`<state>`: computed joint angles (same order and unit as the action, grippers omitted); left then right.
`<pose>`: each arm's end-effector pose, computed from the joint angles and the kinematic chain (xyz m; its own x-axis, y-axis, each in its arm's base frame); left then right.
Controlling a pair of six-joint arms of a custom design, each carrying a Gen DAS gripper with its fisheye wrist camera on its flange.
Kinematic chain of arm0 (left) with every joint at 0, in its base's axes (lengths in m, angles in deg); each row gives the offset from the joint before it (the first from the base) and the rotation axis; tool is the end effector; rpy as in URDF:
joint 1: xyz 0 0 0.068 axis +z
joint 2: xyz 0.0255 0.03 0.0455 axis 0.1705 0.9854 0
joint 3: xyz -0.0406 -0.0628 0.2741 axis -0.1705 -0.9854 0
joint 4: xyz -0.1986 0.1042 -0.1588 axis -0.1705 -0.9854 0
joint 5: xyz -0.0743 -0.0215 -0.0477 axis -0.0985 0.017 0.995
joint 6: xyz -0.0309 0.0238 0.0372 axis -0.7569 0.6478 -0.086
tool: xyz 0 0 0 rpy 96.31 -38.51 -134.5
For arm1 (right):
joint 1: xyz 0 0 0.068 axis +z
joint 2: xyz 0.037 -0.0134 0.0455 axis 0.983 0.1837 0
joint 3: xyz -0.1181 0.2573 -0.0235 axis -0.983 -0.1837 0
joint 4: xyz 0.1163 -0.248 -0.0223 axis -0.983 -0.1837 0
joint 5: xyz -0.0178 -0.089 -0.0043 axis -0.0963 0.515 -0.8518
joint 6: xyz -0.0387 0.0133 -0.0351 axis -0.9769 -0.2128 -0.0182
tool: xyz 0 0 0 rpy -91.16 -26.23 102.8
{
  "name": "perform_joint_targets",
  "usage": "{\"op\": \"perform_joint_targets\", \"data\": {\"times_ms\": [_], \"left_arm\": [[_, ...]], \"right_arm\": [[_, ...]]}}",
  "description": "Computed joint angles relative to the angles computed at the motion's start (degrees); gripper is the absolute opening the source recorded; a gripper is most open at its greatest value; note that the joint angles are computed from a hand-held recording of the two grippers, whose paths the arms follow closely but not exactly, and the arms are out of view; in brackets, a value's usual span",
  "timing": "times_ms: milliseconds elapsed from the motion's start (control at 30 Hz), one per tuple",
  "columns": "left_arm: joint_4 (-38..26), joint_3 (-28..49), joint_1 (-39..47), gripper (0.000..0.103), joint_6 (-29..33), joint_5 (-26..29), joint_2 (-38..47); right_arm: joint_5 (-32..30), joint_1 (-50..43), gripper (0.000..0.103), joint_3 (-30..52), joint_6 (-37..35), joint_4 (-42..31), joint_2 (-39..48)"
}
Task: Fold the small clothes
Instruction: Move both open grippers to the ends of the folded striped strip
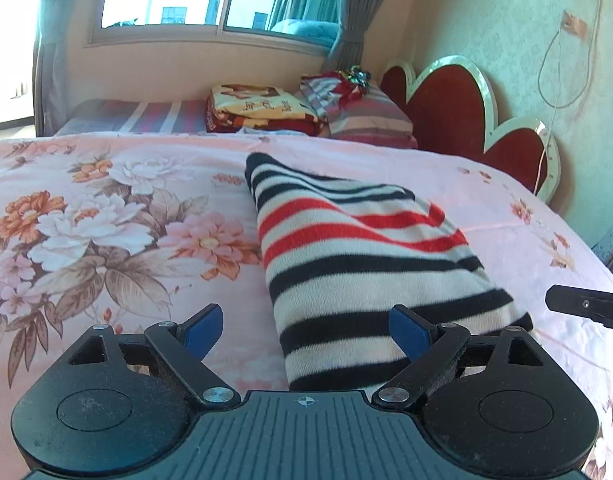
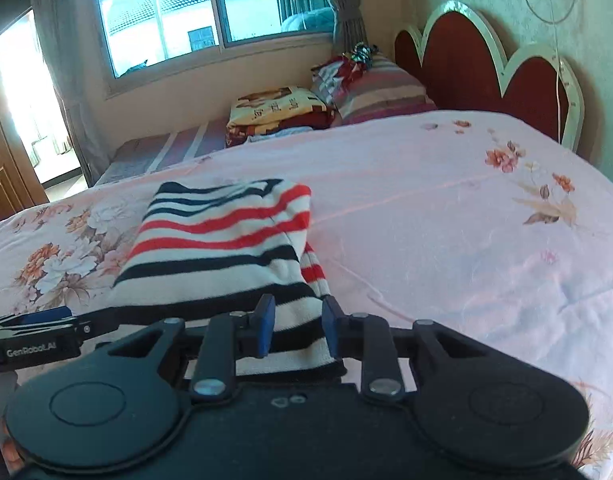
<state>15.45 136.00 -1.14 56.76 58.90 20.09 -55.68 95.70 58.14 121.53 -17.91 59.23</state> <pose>0.3895 -0.0925 0.1867 -0.5873 0.2442 -0.7717 0.6000 0.7713 -0.2125 0.1877 0.0350 0.2297 -0.5400 0.3705 -0.7557 0.5161 0.8551 0.0504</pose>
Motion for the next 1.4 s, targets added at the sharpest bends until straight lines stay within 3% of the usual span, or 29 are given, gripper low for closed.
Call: {"op": "perform_joint_targets", "data": {"times_ms": [100, 367, 433, 467, 533, 633, 767, 900, 1033, 1133, 1167, 1400], "left_arm": [[0.2, 1.5, -0.8, 0.090, -1.3, -1.4, 0.6], [1.9, 8.5, -6.0, 0.090, -6.9, -9.8, 7.5], [2.8, 9.7, -7.3, 0.090, -8.4, -11.9, 10.0], [1.8, 10.5, -7.5, 0.090, -8.8, -12.1, 11.3], [3.0, 9.9, -7.1, 0.090, -12.6, -10.5, 12.7], [0.9, 11.4, -7.1, 0.091, -14.6, -10.6, 13.2], [0.4, 15.0, -8.0, 0.091, -15.3, -12.9, 13.1], [-6.2, 27.8, -9.3, 0.091, -18.5, -16.1, 20.9], [-10.7, 36.8, -9.1, 0.091, -25.3, -17.3, 28.1], [-6.3, 34.1, -9.7, 0.091, -24.6, -18.9, 28.7], [-5.6, 33.6, -9.8, 0.091, -24.6, -19.2, 28.6], [-4.9, 35.1, -10.1, 0.091, -24.0, -20.1, 28.4]], "right_arm": [[-1.6, -1.0, 0.024, 1.5, -2.9, 3.3, 3.8], [-14.8, -11.9, 0.023, 3.2, -13.2, 22.4, 18.5], [-15.2, -14.7, 0.020, 1.4, -14.7, 24.2, 21.9], [-17.7, -17.1, 0.012, -1.1, -15.0, 26.5, 22.5], [-20.7, -19.7, 0.010, -7.0, -17.1, 33.3, 19.8], [-20.0, -18.5, 0.010, -4.1, -20.3, 29.2, 20.2], [-25.2, -21.8, 0.017, -0.2, -19.7, 27.8, 18.4], [-25.3, -23.4, 0.019, 7.8, -22.2, 29.4, 26.9], [-24.9, -24.3, 0.022, 13.7, -19.7, 31.3, 35.6], [-22.5, -24.7, 0.022, 16.0, -21.5, 32.5, 43.7], [-22.4, -24.8, 0.023, 13.9, -22.2, 37.0, 44.5], [-22.5, -24.7, 0.026, 15.7, -23.0, 36.0, 42.3]]}}
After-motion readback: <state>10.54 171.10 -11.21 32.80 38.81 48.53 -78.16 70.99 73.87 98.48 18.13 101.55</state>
